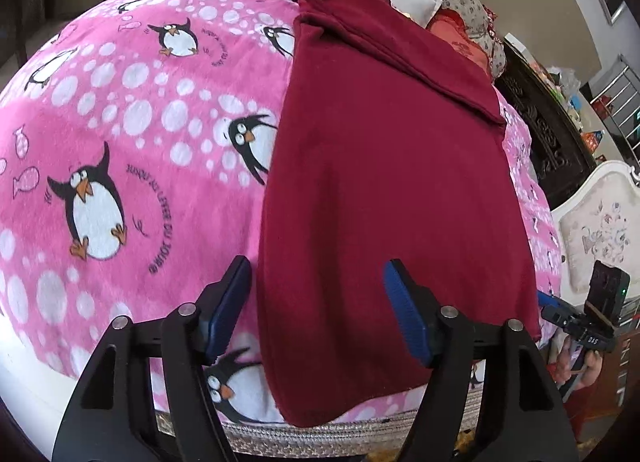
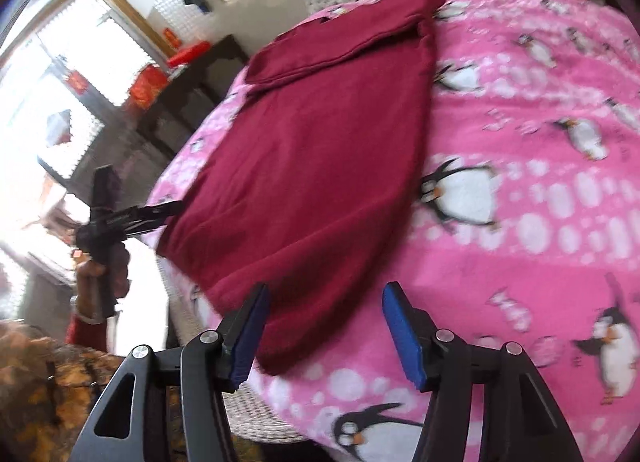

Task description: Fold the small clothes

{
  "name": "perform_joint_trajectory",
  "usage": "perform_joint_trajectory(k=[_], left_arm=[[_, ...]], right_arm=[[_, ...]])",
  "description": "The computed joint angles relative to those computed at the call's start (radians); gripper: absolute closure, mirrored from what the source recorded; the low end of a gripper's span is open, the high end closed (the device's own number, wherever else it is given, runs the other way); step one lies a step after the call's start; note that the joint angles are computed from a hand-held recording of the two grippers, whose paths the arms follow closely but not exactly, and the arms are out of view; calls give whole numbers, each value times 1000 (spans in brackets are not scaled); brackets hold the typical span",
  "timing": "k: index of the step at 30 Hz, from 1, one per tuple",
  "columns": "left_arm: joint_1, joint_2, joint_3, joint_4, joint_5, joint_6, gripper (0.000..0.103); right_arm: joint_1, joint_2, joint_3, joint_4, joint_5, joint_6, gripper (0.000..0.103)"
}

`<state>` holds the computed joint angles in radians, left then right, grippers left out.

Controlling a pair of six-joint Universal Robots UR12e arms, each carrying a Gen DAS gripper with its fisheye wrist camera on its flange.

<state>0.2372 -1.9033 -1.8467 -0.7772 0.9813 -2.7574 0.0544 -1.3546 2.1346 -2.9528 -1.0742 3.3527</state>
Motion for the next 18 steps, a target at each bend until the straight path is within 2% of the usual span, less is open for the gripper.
perform_joint_trajectory(k=[6, 9, 15, 18], left_arm=[[-14, 5, -16, 50, 40, 32, 32], [-19, 3, -19, 60, 37, 43, 23], [-71, 10, -35, 138, 187, 108, 18], [-81, 10, -48, 180, 214, 121, 14]], right_arm=[[-10, 46, 8, -106, 112, 24, 46], [-16, 53, 9, -120, 136, 24, 46], [-24, 62, 8, -145, 166, 38, 46], [-28, 57, 16, -152, 166, 33, 46]])
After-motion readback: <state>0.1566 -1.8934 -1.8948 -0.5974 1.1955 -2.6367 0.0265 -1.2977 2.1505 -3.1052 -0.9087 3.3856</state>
